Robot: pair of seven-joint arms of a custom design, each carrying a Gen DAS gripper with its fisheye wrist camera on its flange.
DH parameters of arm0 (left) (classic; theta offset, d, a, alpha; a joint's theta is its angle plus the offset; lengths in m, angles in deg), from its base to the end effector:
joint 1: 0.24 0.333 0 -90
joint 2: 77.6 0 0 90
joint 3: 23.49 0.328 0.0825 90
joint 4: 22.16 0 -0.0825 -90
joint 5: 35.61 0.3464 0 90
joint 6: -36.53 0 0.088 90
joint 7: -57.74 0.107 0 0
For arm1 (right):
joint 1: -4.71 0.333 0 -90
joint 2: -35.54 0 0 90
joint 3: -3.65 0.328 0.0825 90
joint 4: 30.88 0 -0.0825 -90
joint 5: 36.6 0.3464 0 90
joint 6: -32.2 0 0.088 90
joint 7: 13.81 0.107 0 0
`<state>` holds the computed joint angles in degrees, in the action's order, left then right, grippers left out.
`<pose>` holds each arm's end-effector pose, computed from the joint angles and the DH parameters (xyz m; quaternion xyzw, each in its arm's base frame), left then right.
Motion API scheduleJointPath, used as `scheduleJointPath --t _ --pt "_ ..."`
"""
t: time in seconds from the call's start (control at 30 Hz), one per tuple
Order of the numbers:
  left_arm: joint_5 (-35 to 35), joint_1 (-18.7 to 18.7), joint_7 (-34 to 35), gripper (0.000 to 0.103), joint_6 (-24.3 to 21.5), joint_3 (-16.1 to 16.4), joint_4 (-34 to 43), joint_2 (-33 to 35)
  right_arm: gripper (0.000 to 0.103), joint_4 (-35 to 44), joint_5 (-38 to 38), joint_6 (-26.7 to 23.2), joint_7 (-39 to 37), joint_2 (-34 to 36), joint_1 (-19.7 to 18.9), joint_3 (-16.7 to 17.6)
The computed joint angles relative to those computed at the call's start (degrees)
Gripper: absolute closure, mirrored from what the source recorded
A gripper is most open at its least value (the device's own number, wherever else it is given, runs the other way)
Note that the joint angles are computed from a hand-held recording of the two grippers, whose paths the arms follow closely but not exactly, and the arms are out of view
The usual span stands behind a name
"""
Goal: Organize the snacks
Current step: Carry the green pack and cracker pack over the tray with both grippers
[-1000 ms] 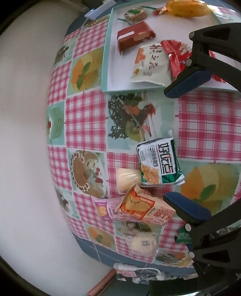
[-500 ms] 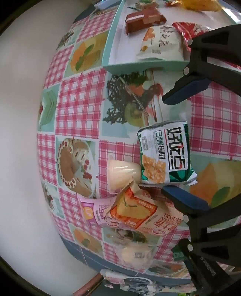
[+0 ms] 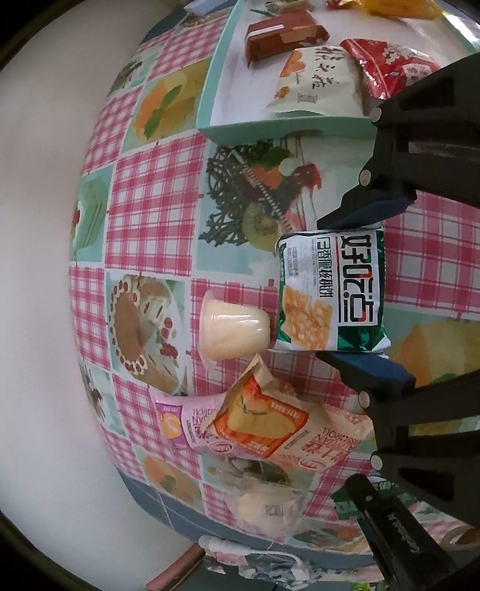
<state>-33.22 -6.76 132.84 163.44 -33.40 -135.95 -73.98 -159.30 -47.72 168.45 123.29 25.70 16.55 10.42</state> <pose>0.5312 -0.1534 0.4784 -0.6876 0.7212 -0.0666 0.0515 0.4599 0.1555 0.5014 -0.5538 0.8141 -0.1169 0.1299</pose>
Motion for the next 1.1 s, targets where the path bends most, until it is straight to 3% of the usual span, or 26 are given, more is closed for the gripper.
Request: scheduleJointPath --t 0.43,1.1 --pt "1.98 -0.22 -0.14 0.062 1.13 0.53 -2.13 -6.73 0.041 -1.43 0.85 -2.97 2.60 -7.04 -2.16 0.99" --pt "1.82 -5.60 1.22 0.062 6.63 -1.24 -4.63 -13.51 0.041 -5.33 1.08 -12.51 7.19 -22.23 -7.34 4.15"
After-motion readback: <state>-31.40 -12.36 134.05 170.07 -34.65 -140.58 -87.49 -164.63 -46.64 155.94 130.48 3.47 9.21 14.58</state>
